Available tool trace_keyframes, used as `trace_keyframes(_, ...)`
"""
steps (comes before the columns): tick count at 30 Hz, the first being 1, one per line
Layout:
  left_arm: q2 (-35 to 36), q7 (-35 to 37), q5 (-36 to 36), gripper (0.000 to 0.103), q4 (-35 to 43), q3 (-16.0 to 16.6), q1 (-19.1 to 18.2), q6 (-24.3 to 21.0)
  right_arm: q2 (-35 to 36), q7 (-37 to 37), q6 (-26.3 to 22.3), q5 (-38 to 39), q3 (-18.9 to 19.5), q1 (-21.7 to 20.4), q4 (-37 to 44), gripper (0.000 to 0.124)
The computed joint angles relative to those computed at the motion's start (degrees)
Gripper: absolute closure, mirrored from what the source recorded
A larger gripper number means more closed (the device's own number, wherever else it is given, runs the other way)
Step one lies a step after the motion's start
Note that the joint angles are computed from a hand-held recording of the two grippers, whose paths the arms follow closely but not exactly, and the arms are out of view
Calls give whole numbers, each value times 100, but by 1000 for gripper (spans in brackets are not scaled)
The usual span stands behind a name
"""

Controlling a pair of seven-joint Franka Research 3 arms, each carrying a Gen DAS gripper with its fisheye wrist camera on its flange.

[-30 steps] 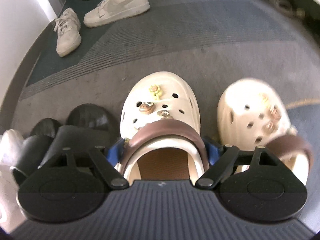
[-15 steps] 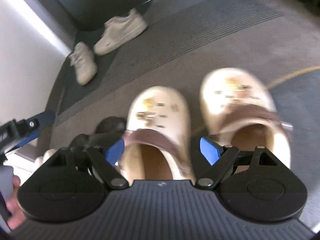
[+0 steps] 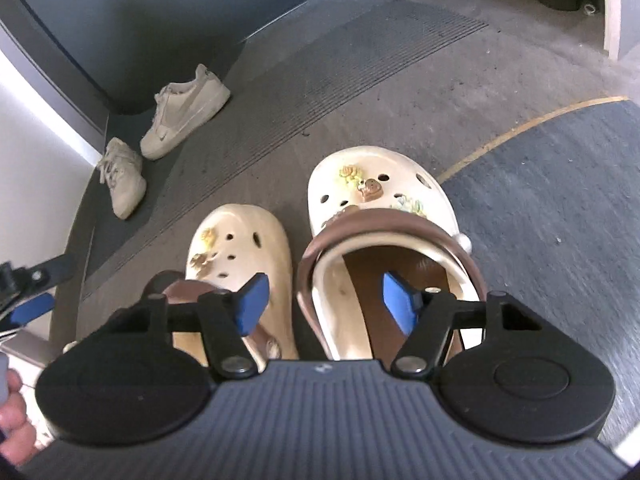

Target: Organize scattered shoes

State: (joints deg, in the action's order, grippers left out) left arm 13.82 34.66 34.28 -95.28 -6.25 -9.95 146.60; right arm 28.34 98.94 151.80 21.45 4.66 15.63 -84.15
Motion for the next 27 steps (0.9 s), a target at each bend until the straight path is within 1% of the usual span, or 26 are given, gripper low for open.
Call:
trace_keyframes(2, 34, 46, -40, 3, 25, -18, -6, -11, 227, -12, -72, 154, 73, -83, 208, 82)
trace_keyframes(3, 36, 60, -52, 3, 17, -20, -8, -9, 288, -73, -68, 232, 122, -127, 255, 87)
trace_keyframes(4, 37, 77, -63, 3, 5, -22, -9, -7, 281, -208, -13, 318, 189, -177, 227, 99)
trace_keyframes(7, 51, 21, -36, 3, 4, 5, -24, -33, 295, -409, 52, 167, 143, -66, 288, 102)
trace_keyframes(10, 79, -49, -26, 3, 33, 22, -28, -86, 337, -723, -12, 404, 313, -197, 364, 102)
trace_keyframes(13, 104, -60, -41, 3, 60, 20, -24, -119, 327, -792, -11, 430, 277, -152, 386, 103)
trace_keyframes(16, 137, -27, -71, 3, 88, 7, -26, -123, 348, -1039, -63, 649, 410, -235, 458, 103)
trace_keyframes(18, 161, -8, -80, 3, 113, 6, -31, -115, 374, -1051, -157, 784, 440, -239, 520, 103)
trace_keyframes(20, 176, -4, -85, 3, 130, 10, -39, -111, 378, -1056, -152, 755, 384, -181, 534, 103)
trace_keyframes(27, 190, -23, -57, 3, 142, 37, -56, -158, 333, -1211, -221, 856, 385, -195, 501, 102)
